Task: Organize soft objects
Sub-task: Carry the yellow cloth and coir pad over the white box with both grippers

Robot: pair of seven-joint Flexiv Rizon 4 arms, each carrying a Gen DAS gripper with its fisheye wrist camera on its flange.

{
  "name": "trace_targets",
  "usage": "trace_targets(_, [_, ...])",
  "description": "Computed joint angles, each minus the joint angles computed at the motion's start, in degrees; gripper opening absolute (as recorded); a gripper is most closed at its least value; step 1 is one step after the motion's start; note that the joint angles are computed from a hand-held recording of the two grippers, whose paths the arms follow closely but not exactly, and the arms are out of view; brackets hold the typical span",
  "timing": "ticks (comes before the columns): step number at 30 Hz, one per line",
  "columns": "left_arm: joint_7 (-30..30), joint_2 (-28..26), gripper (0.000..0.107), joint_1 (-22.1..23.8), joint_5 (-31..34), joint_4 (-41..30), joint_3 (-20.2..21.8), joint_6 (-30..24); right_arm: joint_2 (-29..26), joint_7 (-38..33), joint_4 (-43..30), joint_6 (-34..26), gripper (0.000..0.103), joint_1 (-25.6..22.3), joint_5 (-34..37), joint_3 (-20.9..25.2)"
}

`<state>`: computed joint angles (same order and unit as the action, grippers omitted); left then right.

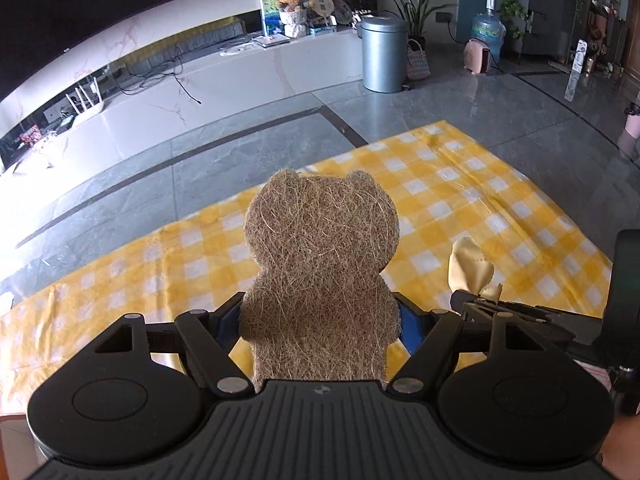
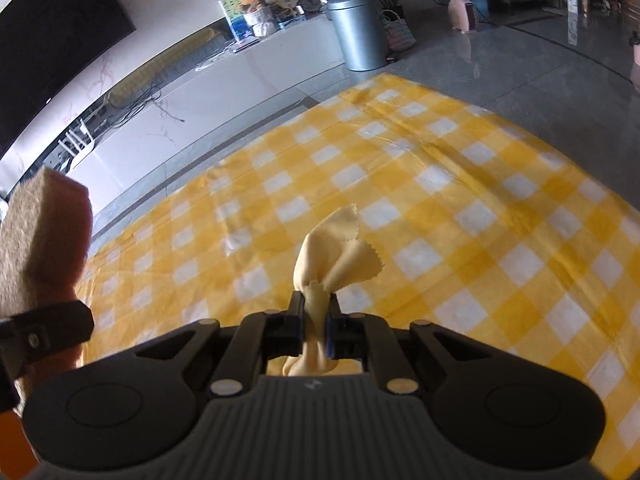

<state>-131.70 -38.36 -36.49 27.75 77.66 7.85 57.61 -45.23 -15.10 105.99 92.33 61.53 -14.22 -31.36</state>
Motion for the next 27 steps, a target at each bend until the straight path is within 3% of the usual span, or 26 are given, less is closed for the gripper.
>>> trace_targets(4, [-2.8, 4.8, 0.086, 0.2, 2.3, 4.2, 2.3, -2.3, 1.5, -0.3, -5.8, -8.8, 0.007, -1.9, -3.7, 4.6])
trace_targets(12, [-7.9, 17.1, 0.086, 5.3, 8.0, 19.4, 2.1, -1.6, 0.7, 2.4, -13.1, -10.2, 0.007, -1.8, -10.9, 9.3])
trace_targets(15, [-9.4, 22.4, 0.086, 10.0, 6.6, 27.6, 1.0, 4.7, 0.4, 2.3, -15.6, -10.1, 0.007, -2.2, -13.8, 11.8])
trace_targets(18, [-15.5, 27.2, 0.086, 11.3, 11.7, 32.6, 2.3, 5.4, 0.7, 2.2, -16.8, -8.6, 0.007, -2.7, -16.5, 14.0])
trace_targets(24, [-20.2, 34.6, 0.086, 18.3, 12.4, 46.9, 2.3, 20.0, 1.6, -4.3, -17.7, -2.9, 0.007, -7.4, -17.8, 23.5])
trace_targets(27, [-27.5, 36.2, 0.086, 20.5, 18.5, 49.7, 2.2, 23.3, 1.3, -9.8, -18.2, -0.5, 0.008, -10.3, -16.3, 29.8])
